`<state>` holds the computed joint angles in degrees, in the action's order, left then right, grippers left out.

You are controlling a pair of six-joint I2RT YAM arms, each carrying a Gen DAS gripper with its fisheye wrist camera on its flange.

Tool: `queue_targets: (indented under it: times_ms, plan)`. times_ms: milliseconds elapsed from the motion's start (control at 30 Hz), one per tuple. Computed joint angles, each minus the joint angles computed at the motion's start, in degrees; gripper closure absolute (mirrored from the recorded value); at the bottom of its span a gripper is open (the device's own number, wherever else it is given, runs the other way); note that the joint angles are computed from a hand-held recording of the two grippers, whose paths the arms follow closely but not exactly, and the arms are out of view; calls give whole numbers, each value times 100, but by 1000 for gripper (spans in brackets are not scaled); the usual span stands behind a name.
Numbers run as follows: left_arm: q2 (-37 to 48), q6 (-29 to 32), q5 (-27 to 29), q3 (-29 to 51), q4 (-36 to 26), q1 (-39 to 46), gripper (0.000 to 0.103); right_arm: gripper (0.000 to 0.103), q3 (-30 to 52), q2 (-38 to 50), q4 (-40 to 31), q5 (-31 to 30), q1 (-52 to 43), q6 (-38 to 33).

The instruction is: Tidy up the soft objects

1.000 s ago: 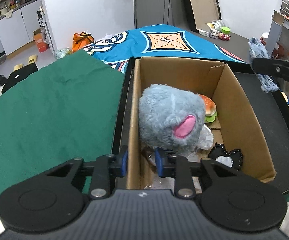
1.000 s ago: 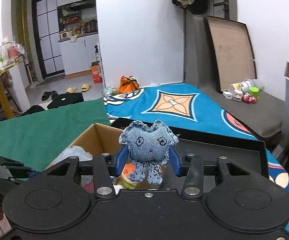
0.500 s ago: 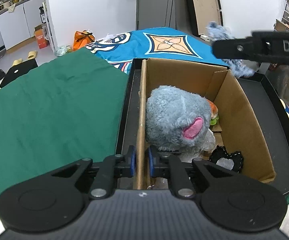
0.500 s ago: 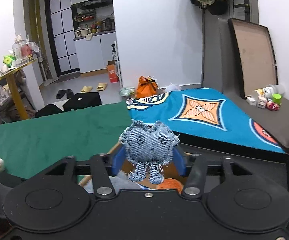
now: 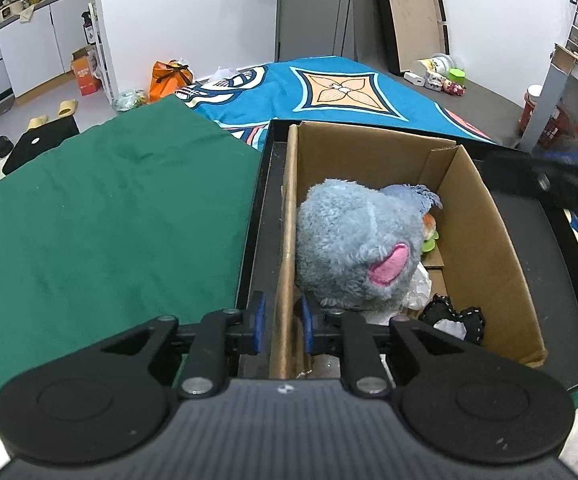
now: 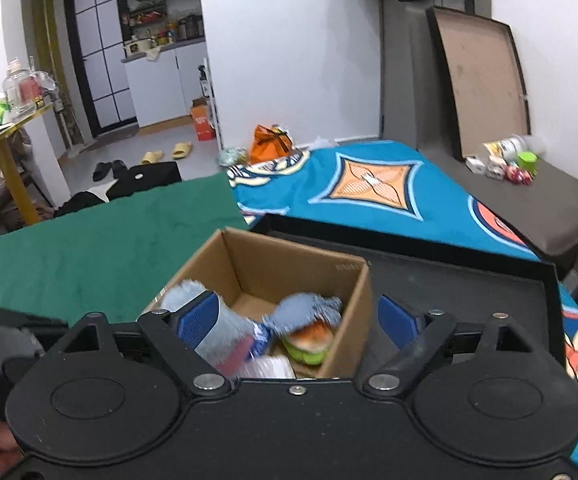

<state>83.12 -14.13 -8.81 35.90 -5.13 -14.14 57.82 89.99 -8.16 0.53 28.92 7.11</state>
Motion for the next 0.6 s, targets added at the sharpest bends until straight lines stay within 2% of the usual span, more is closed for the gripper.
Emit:
queue_targets:
  times_ms: [100,167,267,367,500,600]
  plan:
    - [-140,28,30,94,-222,30,79,16,-60,-196,-271,-23,-60,74]
    - [-283,41,-18,141,-384,6,66,16,-63,-312,-438,-65,-132,107]
    - [-531,121,-90,203,-625,-67,56,16,-31,-436,-677,-150,-281,189]
    - [-732,186,-105,291,-898,-143,51,16,-69,-632,-911,-235,-421,312]
    - [-1006,299,-47,376,-1256,-201,43,11,-141,-937,-1223,-315,-581,452]
    - [-1259,292,64,375,-1494,-174,34,5,-172,-1142,-1418,-379,-712,511]
